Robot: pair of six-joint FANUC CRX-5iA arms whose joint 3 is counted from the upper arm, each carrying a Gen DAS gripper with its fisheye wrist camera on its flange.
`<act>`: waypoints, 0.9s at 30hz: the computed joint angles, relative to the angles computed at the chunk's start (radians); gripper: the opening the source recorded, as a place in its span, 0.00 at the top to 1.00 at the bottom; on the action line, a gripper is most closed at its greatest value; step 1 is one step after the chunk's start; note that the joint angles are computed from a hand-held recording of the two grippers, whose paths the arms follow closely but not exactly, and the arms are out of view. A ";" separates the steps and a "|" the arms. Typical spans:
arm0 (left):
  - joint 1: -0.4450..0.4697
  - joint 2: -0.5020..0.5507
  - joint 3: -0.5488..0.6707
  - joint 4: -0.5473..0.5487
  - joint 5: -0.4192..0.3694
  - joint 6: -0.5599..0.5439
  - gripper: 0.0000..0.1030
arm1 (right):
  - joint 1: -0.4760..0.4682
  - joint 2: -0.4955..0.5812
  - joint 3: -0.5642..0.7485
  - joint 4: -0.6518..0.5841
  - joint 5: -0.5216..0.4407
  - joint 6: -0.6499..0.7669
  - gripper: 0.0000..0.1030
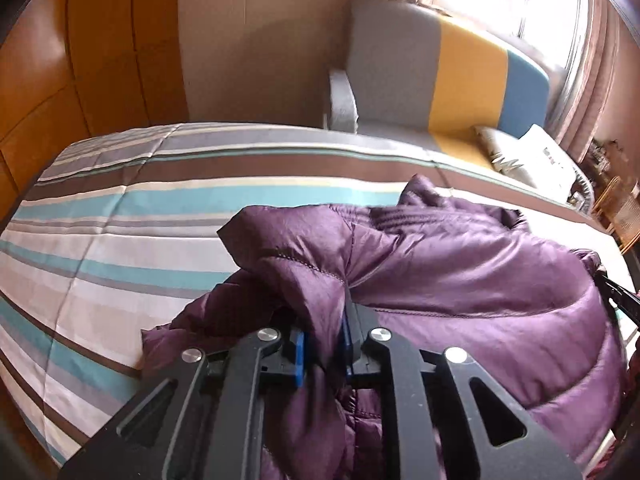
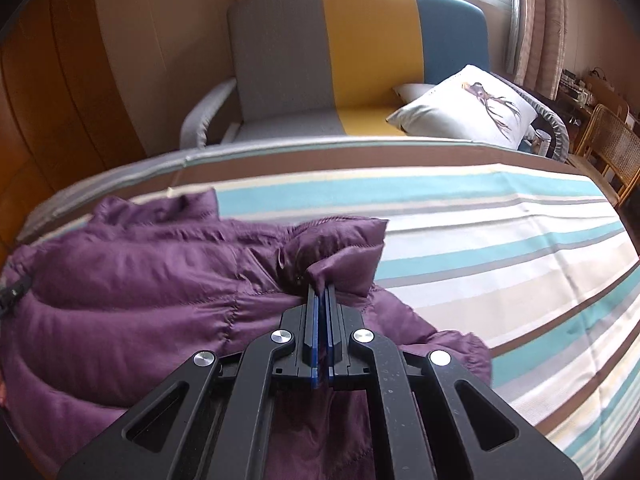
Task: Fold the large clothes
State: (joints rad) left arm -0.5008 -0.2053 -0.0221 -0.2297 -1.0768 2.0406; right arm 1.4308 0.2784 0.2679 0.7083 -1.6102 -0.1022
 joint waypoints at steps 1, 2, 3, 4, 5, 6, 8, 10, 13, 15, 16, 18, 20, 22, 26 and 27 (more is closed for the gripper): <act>-0.009 0.009 0.000 -0.016 0.003 0.004 0.82 | -0.005 0.007 -0.002 -0.005 0.000 0.001 0.97; -0.016 0.015 -0.003 -0.029 0.009 0.004 0.80 | -0.008 0.015 -0.003 -0.008 0.000 0.003 0.97; -0.019 0.019 -0.007 -0.039 0.014 0.005 0.77 | -0.012 0.020 -0.004 -0.011 0.000 0.006 0.97; -0.030 0.023 -0.010 -0.057 0.020 0.013 0.74 | -0.016 0.028 -0.004 -0.014 -0.001 0.010 0.97; -0.040 0.029 -0.009 -0.073 0.023 0.022 0.73 | -0.020 0.034 -0.003 -0.015 -0.001 0.015 0.97; -0.046 0.028 -0.019 -0.084 0.036 0.027 0.71 | -0.023 0.038 -0.003 -0.018 0.000 0.020 0.97; -0.037 0.018 -0.044 -0.073 0.064 0.030 0.69 | -0.030 0.047 -0.005 -0.023 0.002 0.023 0.97; -0.015 0.009 -0.068 -0.044 0.089 0.029 0.65 | -0.033 0.049 -0.017 -0.022 0.009 0.011 0.97; 0.005 0.004 -0.091 -0.015 0.117 0.020 0.63 | -0.035 0.049 -0.029 -0.015 0.016 0.000 0.97; -0.003 0.008 -0.088 -0.029 0.116 0.029 0.63 | -0.032 0.040 -0.045 -0.010 0.026 -0.016 0.97; -0.011 0.010 -0.083 -0.043 0.110 0.038 0.63 | -0.031 0.037 -0.049 -0.008 0.029 -0.020 0.97; -0.017 0.012 -0.080 -0.059 0.105 0.047 0.62 | -0.029 0.030 -0.058 -0.006 0.036 -0.028 0.97; -0.031 0.016 -0.068 -0.085 0.087 0.071 0.58 | -0.030 0.034 -0.054 -0.005 0.034 -0.026 0.97; -0.057 0.023 -0.046 -0.136 0.055 0.113 0.50 | -0.030 0.040 -0.049 -0.003 0.028 -0.024 0.97; -0.127 0.022 0.002 -0.260 -0.026 0.231 0.18 | -0.031 0.038 -0.052 -0.001 0.029 -0.026 0.97; -0.119 0.006 -0.009 -0.238 -0.006 0.218 0.18 | -0.031 0.037 -0.052 -0.001 0.030 -0.027 0.97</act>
State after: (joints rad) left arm -0.6194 -0.1997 -0.0316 -0.4675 -1.0828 2.2590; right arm 1.4001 0.3159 0.2157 0.7076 -1.5804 -0.1293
